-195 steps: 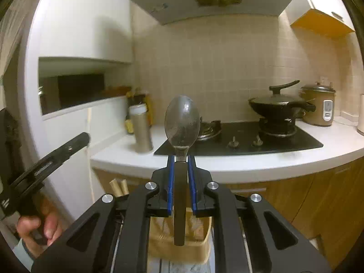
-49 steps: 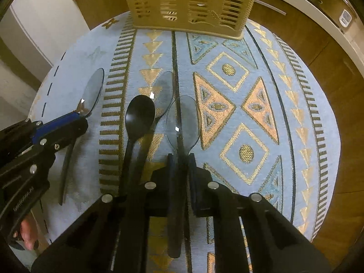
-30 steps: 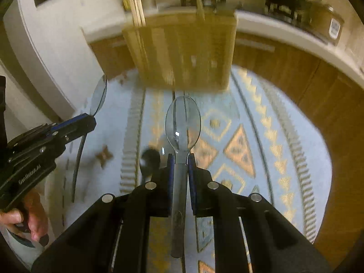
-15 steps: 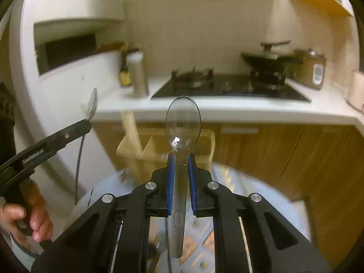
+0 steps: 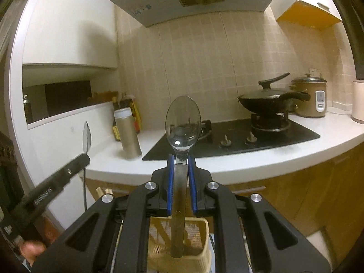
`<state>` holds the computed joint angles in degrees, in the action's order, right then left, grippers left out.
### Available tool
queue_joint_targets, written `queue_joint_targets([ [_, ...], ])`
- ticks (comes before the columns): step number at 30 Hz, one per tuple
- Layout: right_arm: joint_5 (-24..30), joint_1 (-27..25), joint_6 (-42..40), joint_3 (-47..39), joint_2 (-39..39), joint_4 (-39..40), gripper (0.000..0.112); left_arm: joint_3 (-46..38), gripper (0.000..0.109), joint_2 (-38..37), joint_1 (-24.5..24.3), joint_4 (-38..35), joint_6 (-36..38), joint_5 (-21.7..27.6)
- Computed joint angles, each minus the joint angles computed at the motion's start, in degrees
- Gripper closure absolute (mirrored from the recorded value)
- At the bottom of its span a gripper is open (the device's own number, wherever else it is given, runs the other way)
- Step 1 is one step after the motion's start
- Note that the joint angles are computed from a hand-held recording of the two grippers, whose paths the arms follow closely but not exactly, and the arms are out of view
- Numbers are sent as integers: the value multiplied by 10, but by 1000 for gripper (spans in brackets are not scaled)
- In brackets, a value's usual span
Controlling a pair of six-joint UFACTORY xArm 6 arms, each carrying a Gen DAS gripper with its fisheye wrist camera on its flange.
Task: Organize utensils
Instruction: 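Lift both clear spoons up over the tan basket, then open both tools to drop the clear spoons into the basket, then move both open tools back down over the remaining spoons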
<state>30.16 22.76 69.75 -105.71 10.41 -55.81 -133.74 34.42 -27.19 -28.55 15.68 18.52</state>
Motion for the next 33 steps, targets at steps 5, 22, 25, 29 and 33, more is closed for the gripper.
queue_joint_targets([
  [5, -16, -11, 38, -26, 39, -38, 102, -26, 98, 38, -6, 21, 4, -24],
  [22, -19, -13, 101, 5, 43, -107, 101, 51, 90, 17, -10, -37, 102, -56],
  [25, -22, -12, 86, 26, 28, -86, 97, 93, 76, -11, -12, -52, 129, -66],
  [29, -28, -9, 67, 57, 1, -60, 88, 143, 69, -48, -8, -80, 144, -68],
  [33, -11, 5, 76, 88, -34, -68, 88, 190, 69, -95, -2, -121, 168, -54],
])
